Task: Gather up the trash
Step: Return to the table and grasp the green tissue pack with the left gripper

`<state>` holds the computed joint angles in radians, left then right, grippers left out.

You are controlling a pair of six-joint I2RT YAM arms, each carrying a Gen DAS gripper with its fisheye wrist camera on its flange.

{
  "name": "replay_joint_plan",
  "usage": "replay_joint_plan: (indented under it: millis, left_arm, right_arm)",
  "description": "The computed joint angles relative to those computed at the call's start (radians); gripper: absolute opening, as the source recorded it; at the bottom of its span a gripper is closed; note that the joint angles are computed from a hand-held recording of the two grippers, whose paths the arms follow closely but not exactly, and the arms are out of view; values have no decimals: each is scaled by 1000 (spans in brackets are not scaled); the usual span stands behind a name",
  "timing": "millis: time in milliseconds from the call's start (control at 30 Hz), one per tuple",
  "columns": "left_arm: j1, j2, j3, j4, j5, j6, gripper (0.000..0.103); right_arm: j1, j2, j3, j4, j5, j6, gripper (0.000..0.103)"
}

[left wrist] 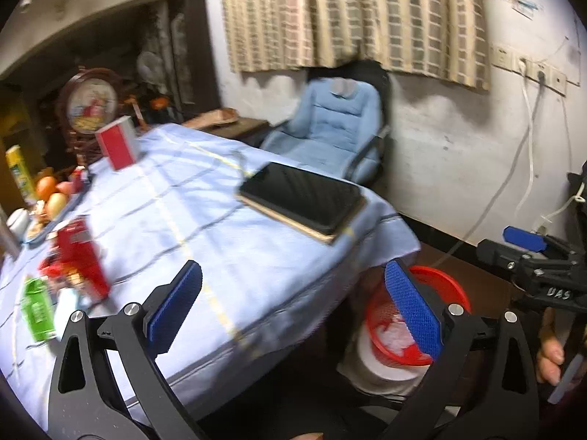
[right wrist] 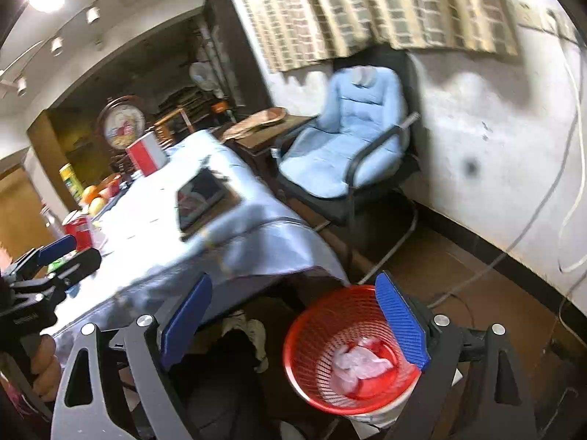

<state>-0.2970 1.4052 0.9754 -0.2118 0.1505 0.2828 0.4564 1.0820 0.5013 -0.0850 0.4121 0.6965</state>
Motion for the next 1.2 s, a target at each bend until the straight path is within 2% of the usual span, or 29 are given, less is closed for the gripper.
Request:
replay_joint_plan:
  millis: [133, 267, 500, 600, 800, 967, 1200]
  left_arm:
    - [93, -79, -63, 40, 12, 15, 96]
    - [219, -123, -95, 57, 76, 23, 96]
    - [421, -108, -92, 73, 183, 40, 96]
    - [509, -61, -69, 76, 222, 47, 96]
    - [617, 57, -4, 92, 236, 36, 96]
    - [684, 199, 116, 43, 234, 23, 96]
    - [767, 402, 345, -67, 209, 24, 96]
  right_arm:
    - [99, 89, 113, -17, 49, -19, 90]
    - [183, 203, 239, -30, 76, -50, 91]
    - [291, 434, 494, -59, 90, -116, 94]
    - [317, 544, 623, -87, 70, -144, 94]
    - [332, 749, 887, -172, 22, -194, 94]
    - [313, 900, 1090, -246, -44, -217, 94]
    - [303, 1060, 1287, -297, -122, -235, 94]
